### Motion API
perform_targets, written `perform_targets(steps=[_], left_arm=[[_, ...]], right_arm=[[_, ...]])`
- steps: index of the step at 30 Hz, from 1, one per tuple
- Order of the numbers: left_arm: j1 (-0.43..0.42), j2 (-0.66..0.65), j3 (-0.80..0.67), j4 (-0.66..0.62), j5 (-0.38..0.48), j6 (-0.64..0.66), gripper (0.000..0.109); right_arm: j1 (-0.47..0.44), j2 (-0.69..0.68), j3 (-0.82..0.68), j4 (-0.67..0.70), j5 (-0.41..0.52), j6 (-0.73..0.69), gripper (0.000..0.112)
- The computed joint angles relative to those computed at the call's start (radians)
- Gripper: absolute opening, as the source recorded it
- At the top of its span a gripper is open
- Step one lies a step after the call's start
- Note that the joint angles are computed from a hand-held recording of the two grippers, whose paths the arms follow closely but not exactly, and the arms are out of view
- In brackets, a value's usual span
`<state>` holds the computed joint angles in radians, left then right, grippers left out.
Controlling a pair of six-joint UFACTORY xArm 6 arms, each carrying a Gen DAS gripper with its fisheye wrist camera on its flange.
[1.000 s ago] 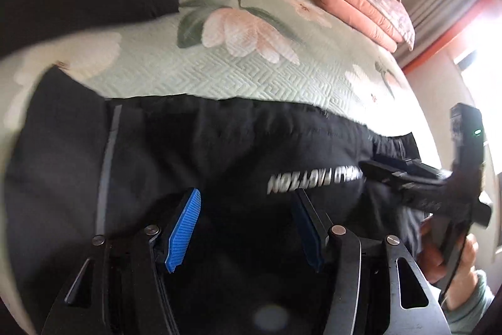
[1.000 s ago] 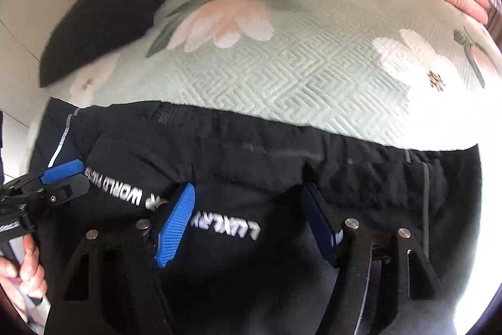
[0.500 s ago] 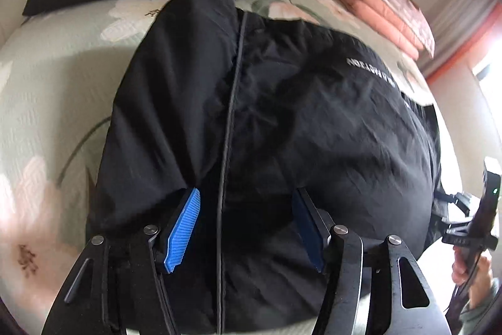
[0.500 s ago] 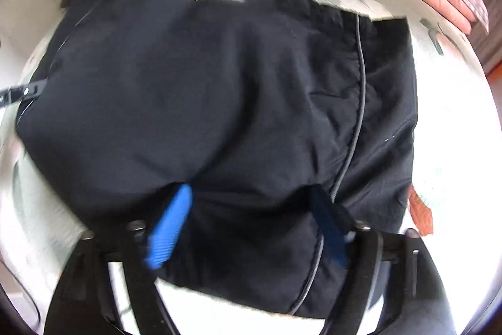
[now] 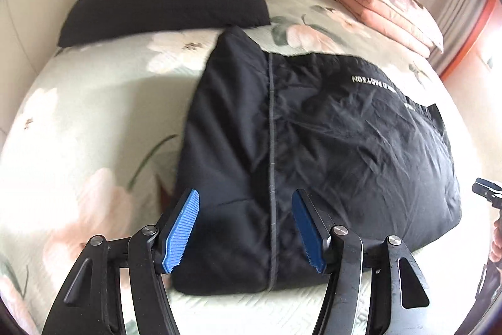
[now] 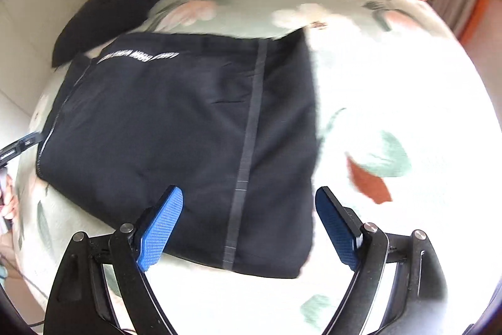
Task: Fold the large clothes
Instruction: 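Grasp the folded jacket edge with both tools, then lift the gripped jacket edge and fold it over with both tools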
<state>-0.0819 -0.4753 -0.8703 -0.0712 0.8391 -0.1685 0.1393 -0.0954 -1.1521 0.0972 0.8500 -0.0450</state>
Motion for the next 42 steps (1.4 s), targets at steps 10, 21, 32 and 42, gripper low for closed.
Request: perform_targets(steps=[10,21,32,42], left_arm=[[0.149,0.094,-0.128,-0.229,0.094,0.208,0.064],[0.261,0.326,-0.236,-0.479,0.215,0.275,0.071],[0.324,0.571,-0.362,-0.766,0.395,0.436,0.073],[0.293,0.638,-0.380,-0.878,0.381,0.487,0.074]], right_arm=[[-0.091,0.150,-0.107,0.158,0.053,-0.093,0.088],[-0.135,0.321,-0.186,0.362,0.056,-0.198,0.088],[-0.171,0.440,-0.276,0.597,0.131,-0.333,0.091],[-0.213,0.516,-0.336,0.803,0.217,-0.507,0.086]])
